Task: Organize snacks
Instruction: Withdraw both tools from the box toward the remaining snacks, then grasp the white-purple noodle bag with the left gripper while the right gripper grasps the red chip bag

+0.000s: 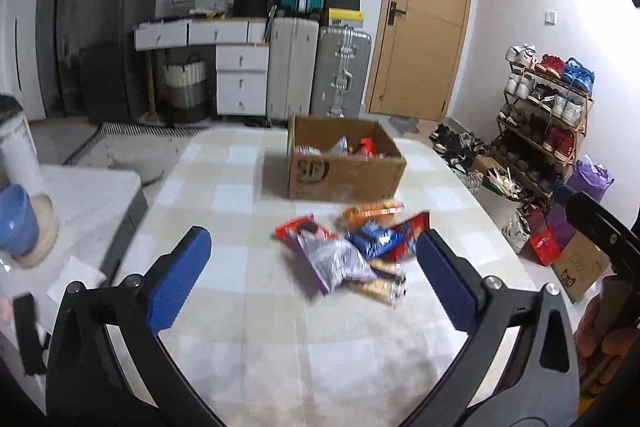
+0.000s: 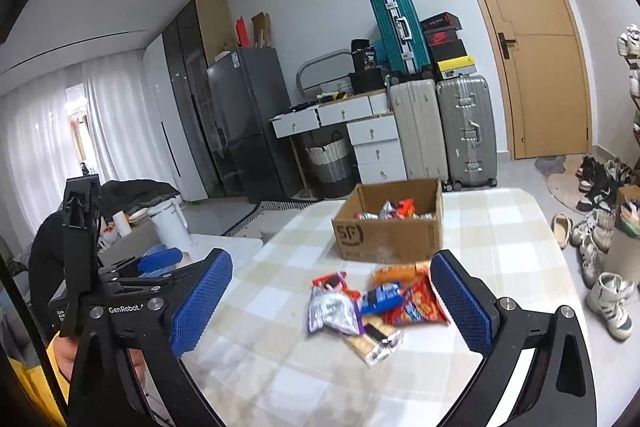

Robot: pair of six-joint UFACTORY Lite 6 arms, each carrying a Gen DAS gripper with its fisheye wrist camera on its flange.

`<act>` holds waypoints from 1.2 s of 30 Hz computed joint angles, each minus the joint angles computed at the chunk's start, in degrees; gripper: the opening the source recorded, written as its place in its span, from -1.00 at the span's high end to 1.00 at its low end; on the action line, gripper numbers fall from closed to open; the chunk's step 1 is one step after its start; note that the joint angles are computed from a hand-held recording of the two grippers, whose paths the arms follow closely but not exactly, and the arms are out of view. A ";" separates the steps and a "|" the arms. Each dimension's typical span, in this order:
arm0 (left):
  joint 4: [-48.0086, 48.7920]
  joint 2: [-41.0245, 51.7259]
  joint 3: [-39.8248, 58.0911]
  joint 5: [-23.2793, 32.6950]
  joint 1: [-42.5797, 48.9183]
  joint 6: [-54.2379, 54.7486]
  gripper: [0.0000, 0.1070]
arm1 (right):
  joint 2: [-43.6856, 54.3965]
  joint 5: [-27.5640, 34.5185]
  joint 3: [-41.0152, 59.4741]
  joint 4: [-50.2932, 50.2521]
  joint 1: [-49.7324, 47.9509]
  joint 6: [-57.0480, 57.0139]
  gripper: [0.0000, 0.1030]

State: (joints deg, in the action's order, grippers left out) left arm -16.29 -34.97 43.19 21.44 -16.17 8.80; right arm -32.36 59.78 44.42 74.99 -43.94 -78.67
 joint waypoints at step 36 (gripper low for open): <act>-20.53 67.83 38.32 -3.54 -1.14 17.80 -0.92 | 41.23 -17.52 7.37 9.50 12.77 -15.64 -0.97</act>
